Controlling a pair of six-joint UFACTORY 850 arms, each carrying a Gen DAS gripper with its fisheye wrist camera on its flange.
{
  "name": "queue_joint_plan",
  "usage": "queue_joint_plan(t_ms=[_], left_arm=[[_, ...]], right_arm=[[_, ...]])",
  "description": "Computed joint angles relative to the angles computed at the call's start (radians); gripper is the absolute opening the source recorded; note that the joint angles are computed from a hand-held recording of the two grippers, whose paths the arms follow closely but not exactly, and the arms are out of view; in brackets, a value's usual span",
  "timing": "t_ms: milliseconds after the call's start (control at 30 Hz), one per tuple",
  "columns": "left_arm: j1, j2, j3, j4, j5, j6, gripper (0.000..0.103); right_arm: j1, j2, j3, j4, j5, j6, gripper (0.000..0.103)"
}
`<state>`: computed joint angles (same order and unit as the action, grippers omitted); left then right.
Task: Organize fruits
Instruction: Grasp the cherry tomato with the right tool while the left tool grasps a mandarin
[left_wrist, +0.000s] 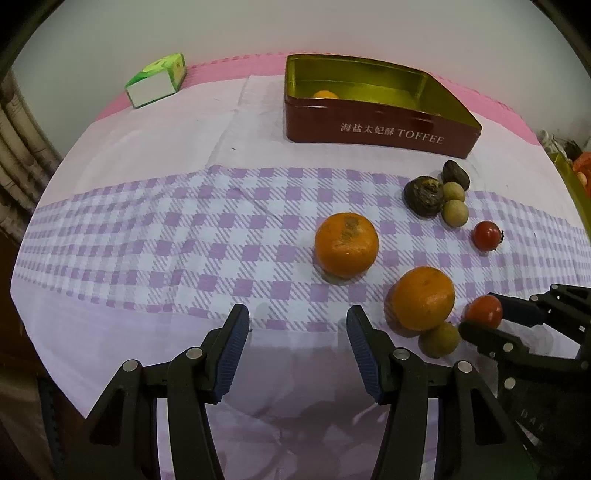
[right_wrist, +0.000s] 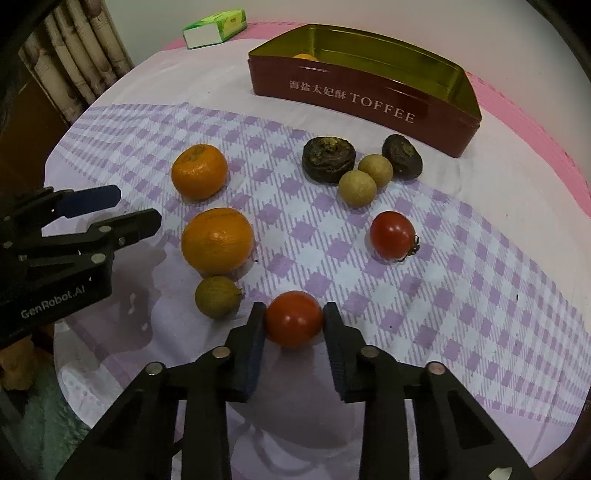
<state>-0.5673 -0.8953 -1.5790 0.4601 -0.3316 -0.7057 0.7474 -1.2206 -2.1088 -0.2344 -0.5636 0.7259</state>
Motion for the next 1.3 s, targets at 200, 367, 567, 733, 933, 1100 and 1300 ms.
queue_joint_plan(t_ms=[200,367,567,733,933,1100,1300], left_arm=[[-0.003,-0.008,-0.011,-0.035,-0.001,0.051,0.056],[-0.007,-0.013,-0.015,-0.079,0.011,0.109,0.056],[-0.009,-0.007,-0.011,-0.186,0.034,0.23,0.056],[-0.01,-0.004,-0.009,-0.287,0.05,0.339,0.056],[-0.019,-0.004,-0.015,-0.29,0.043,0.352,0.056],[-0.019,-0.002,-0.016,-0.356,0.033,0.424,0.059],[-0.025,0.0,-0.027,-0.429,0.02,0.502,0.061]], right_arm=[[-0.006,0.015,0.027,-0.03,0.003,0.062,0.028],[-0.013,0.037,0.072,-0.076,0.018,0.14,0.028],[-0.027,0.078,0.149,-0.138,0.042,0.245,0.028],[-0.04,0.116,0.221,-0.196,0.066,0.329,0.027],[-0.048,0.14,0.266,-0.212,0.096,0.353,0.028],[-0.048,0.139,0.263,-0.205,0.099,0.353,0.027],[-0.048,0.145,0.274,-0.208,0.104,0.359,0.027]])
